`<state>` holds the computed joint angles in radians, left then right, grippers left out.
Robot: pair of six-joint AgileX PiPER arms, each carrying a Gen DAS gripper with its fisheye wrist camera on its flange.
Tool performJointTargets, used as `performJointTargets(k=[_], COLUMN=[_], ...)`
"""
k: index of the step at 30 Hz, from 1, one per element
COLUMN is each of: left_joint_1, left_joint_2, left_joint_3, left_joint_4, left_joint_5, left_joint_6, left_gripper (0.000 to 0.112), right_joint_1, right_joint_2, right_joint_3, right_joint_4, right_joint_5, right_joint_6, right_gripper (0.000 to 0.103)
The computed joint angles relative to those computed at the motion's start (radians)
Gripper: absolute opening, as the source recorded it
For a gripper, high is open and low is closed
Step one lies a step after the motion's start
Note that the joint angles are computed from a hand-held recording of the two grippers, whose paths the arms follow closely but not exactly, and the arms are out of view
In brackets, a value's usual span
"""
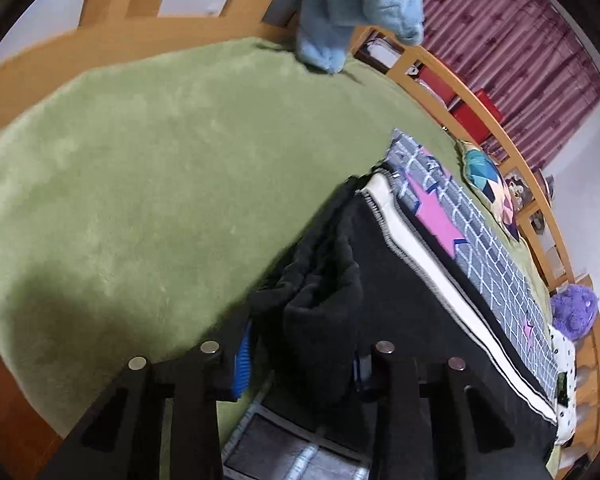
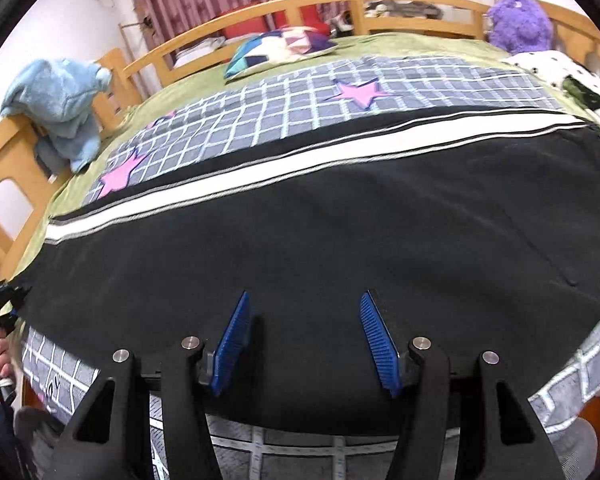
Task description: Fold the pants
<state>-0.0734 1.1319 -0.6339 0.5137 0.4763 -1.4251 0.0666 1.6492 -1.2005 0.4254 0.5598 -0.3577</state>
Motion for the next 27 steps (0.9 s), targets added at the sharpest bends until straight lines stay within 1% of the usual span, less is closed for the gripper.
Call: performJointTargets(k=[1,2,3,4,6,8,10,12,13,14,16,17,19,22,24,27], left_joint_1=[-0.046,-0.086,-0.140,-0.180,-0.304,-0.413,-0.489,-0.574,-0.603,-0.646,-0.702,-0.728,-0.760,-0.779,-0.796,-0.798], left_joint_2=[-0.006,-0.007,-0.012,-0.015,0.014,0.073,0.129,0.223,0.254,0.321,0.415,0.478,0.593,0.730,0.843,0.932], left_joint_3=[-0.038,-0.063,-0.094,-0.118,-0.210,-0.338,-0.433,-0.572,-0.621,-0.707,-0.819,-0.892,-1.012,-1.128,-1.220,-1.262], left_joint_4=[0.052,0.106,0.160,0.193,0.277,0.294,0.317,0.328,0.329,0.330,0.329,0.317,0.261,0.167,0.090,-0.030], left_joint_5=[0.067,0.111,0.161,0.203,0.329,0.432,0.493,0.537,0.549,0.560,0.573,0.567,0.520,0.449,0.432,0.391], left_joint_6=[-0.035,-0.079,-0.115,-0.133,-0.166,-0.102,-0.081,-0.037,-0.020,0.014,0.063,0.098,0.150,0.192,0.250,0.313], left_gripper=[0.032,0.031,0.030,0.030,0.029,0.025,0.024,0.023,0.023,0.023,0.023,0.023,0.023,0.022,0.022,0.023], right_joint_1=[0.001,0.005,0.009,0.004,-0.027,-0.048,-0.075,-0.099,-0.113,-0.130,-0.170,-0.185,-0.223,-0.283,-0.328,-0.389], right_joint_2=[-0.013,-0.022,-0.022,-0.019,-0.022,-0.029,-0.042,-0.044,-0.044,-0.041,-0.050,-0.056,-0.067,-0.068,-0.061,-0.044], right_joint_3=[0.010,0.017,0.008,-0.005,-0.016,-0.015,-0.002,0.004,0.011,0.016,0.039,0.051,0.071,0.075,0.070,0.053], right_joint_4=[-0.029,-0.069,-0.105,-0.124,-0.077,-0.042,-0.003,0.022,0.039,0.070,0.138,0.163,0.212,0.264,0.309,0.365], right_joint_5=[-0.026,-0.048,-0.046,-0.025,0.019,0.031,0.032,0.044,0.051,0.060,0.072,0.071,0.078,0.107,0.136,0.197], right_joint_6=[0.028,0.064,0.096,0.108,0.053,0.021,-0.020,-0.058,-0.084,-0.123,-0.210,-0.244,-0.311,-0.384,-0.426,-0.471], right_gripper=[0.058,0.058,0.058,0.058,0.058,0.058,0.058,0.058,0.058,0.058,0.058,0.058,0.058,0.058,0.058,0.058])
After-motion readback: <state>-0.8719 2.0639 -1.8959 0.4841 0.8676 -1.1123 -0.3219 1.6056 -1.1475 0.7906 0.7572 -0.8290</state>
